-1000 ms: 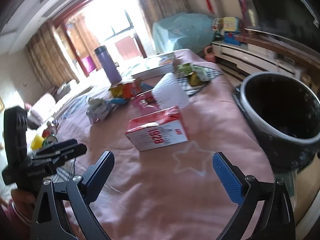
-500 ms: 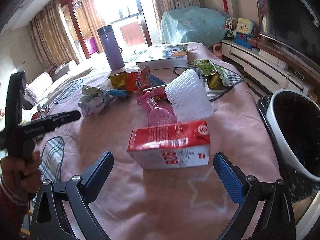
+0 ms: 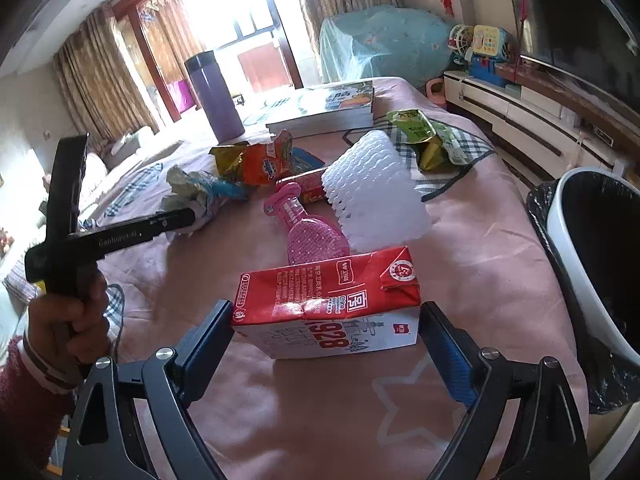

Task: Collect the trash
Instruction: 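Grasp the crumpled tissue with the left tool while the right tool grasps the red milk carton, then carry tissue and carton over the bin and open both tools to drop them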

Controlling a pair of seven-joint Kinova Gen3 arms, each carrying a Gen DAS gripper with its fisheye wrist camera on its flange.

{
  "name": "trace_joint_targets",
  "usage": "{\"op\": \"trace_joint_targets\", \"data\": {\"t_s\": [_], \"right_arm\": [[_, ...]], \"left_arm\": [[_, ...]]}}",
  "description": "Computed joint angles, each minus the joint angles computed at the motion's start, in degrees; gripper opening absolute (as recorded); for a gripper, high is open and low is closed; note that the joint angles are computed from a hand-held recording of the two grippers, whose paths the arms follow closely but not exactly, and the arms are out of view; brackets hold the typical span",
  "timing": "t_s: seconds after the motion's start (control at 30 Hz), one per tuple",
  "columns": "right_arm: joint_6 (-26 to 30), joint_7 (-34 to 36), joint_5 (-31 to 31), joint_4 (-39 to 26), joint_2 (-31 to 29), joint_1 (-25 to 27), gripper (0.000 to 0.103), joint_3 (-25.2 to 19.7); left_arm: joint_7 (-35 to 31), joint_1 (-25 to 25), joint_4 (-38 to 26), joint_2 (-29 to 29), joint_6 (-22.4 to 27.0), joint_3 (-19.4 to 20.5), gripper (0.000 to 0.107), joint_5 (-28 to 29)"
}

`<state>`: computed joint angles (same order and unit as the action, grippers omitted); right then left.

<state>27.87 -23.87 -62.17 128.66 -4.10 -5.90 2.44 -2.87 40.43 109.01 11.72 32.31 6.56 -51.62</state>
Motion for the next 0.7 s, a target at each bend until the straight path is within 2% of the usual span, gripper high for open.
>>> {"op": "trace_joint_targets", "data": {"t_s": [0.23, 0.4, 0.7], "right_arm": [[3.57, 2.83, -2.69, 1.86, -3.16, 1.51, 0.092, 3.01], [6.73, 3.69, -2.98, 2.61, -5.75, 3.59, 0.092, 6.4], [10.28, 4.9, -2.63, 4.05, -9.03, 7.85, 0.092, 12.08]], "left_arm": [[7.42, 3.66, 1.89, -2.33, 0.33, 2.39, 0.027, -3.76], [10.4, 5.65, 1.18, -2.74, 0.93, 4.92, 0.027, -6.25], [6.77, 8.97, -4.09, 0.13, 0.12, 6.14, 0.027, -4.86]]}}
